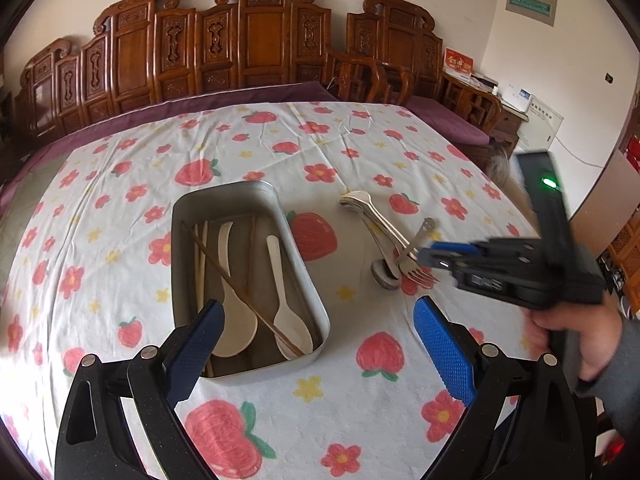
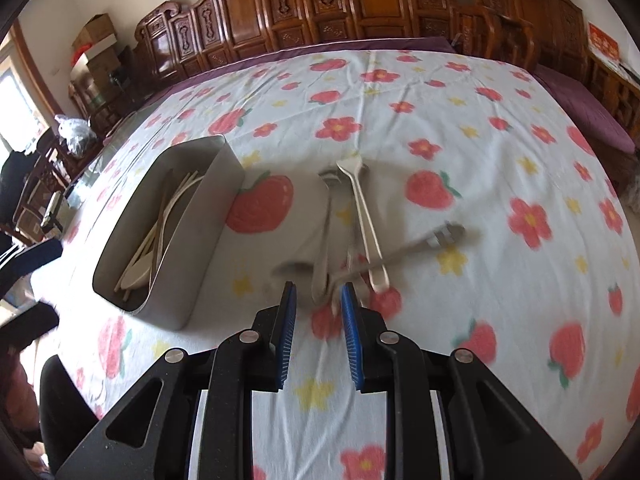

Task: Organize utensils
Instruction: 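Grasp a metal teaspoon by its handle with the right tool, then lift the teaspoon with the right tool while the left tool grasps a metal fork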

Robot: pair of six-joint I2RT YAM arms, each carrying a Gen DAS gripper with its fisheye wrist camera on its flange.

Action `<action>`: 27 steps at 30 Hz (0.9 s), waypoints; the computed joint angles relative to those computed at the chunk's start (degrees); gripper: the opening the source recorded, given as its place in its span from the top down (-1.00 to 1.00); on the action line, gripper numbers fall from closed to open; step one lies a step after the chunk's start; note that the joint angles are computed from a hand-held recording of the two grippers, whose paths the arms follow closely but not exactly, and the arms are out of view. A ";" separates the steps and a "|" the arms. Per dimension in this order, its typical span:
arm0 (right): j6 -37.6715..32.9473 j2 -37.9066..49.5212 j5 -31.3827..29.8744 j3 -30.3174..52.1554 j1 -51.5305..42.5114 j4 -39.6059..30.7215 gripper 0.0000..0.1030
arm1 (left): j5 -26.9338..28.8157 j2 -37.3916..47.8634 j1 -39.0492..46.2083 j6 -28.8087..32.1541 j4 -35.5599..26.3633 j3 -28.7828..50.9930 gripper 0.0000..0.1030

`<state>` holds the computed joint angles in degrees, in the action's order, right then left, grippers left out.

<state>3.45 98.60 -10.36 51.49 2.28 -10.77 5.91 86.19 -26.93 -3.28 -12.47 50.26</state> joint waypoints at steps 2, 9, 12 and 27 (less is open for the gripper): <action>-0.97 3.74 0.46 3.86 0.45 -0.90 0.51 | -0.05 0.09 -0.08 0.04 0.05 0.13 -0.78; -3.52 16.57 3.60 18.15 1.92 -6.47 0.51 | -0.81 -0.01 0.07 0.38 -0.26 0.53 -0.78; -4.23 20.26 5.99 22.63 2.95 -9.38 0.51 | -0.79 -0.06 0.48 0.59 -0.63 0.71 -0.78; -3.72 11.20 2.82 14.22 0.80 -7.85 0.90 | -2.70 1.70 -2.10 0.03 -1.72 2.77 -0.78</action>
